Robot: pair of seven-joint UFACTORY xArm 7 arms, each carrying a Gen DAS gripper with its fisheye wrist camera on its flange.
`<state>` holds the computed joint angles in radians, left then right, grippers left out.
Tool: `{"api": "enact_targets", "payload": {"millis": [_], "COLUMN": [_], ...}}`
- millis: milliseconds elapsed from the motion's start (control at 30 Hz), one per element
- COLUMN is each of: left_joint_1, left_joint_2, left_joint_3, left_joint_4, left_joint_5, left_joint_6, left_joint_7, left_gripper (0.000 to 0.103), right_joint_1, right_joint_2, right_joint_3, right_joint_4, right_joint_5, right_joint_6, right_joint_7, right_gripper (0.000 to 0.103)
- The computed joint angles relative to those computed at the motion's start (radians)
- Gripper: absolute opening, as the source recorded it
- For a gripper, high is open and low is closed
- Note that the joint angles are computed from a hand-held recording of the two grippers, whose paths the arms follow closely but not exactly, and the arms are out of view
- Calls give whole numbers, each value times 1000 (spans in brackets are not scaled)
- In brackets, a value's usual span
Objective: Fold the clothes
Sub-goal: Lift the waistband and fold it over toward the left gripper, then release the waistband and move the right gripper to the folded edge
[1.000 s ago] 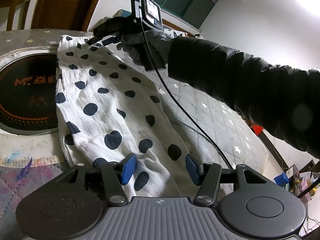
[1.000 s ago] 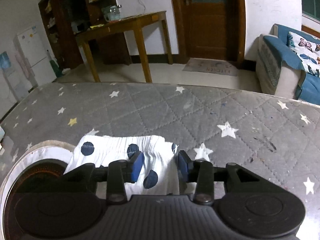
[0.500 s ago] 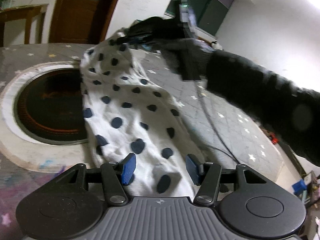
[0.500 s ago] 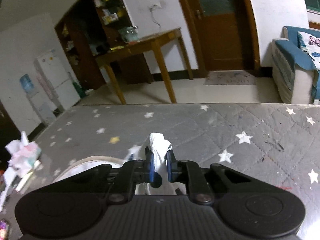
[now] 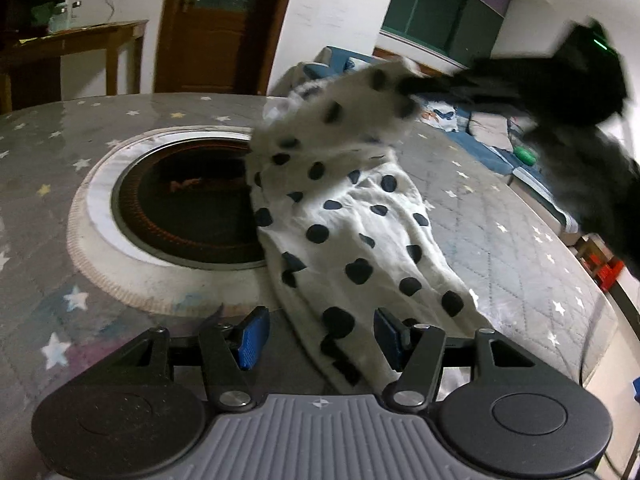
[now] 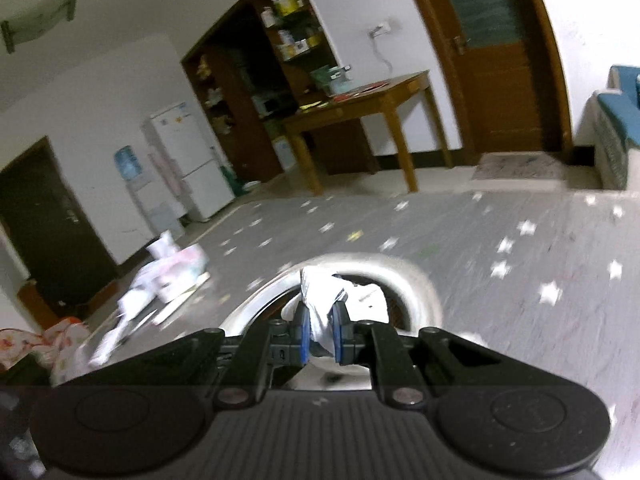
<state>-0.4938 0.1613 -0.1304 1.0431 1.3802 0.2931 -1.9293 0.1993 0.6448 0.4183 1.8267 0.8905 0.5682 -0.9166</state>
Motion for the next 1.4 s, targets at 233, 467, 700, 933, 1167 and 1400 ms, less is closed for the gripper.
{"api": "enact_targets", "payload": {"millis": [233,467,700,933,1167,1400], "left_joint_1": [-6,4,29,31,19,15], "left_joint_2": [-13,-90,-124,-113,-72,-31], "left_joint_3": [-8,-31,-62,-74,-66,-47], "left_joint_4": [-32,-82,-90,-39,-3,5], "left_joint_5": [-63,-7,22,82,107,141], "left_joint_6": [44,117,139,127,50,-83], "left_joint_7": [38,-46,-75,-83,-107,-129], "left_gripper": [61,61,61,61,60,59], "right_joint_1": [-124,-149,-70,17,58,32], "right_joint_2": [-275,-461,-582,-608,-466,-295], "right_joint_3": [44,-26,-116,-197,-228,-184], "right_joint_4": [-375,-588,-740,-758,-601,-463], "right_joint_5": [257,364,203,245,349,288], "right_joint_6": [112,295,300,247,208,251], "right_joint_7": [-226,-418,-519,-514,-390,-192], "right_gripper": [10,10,19,41,41,46]}}
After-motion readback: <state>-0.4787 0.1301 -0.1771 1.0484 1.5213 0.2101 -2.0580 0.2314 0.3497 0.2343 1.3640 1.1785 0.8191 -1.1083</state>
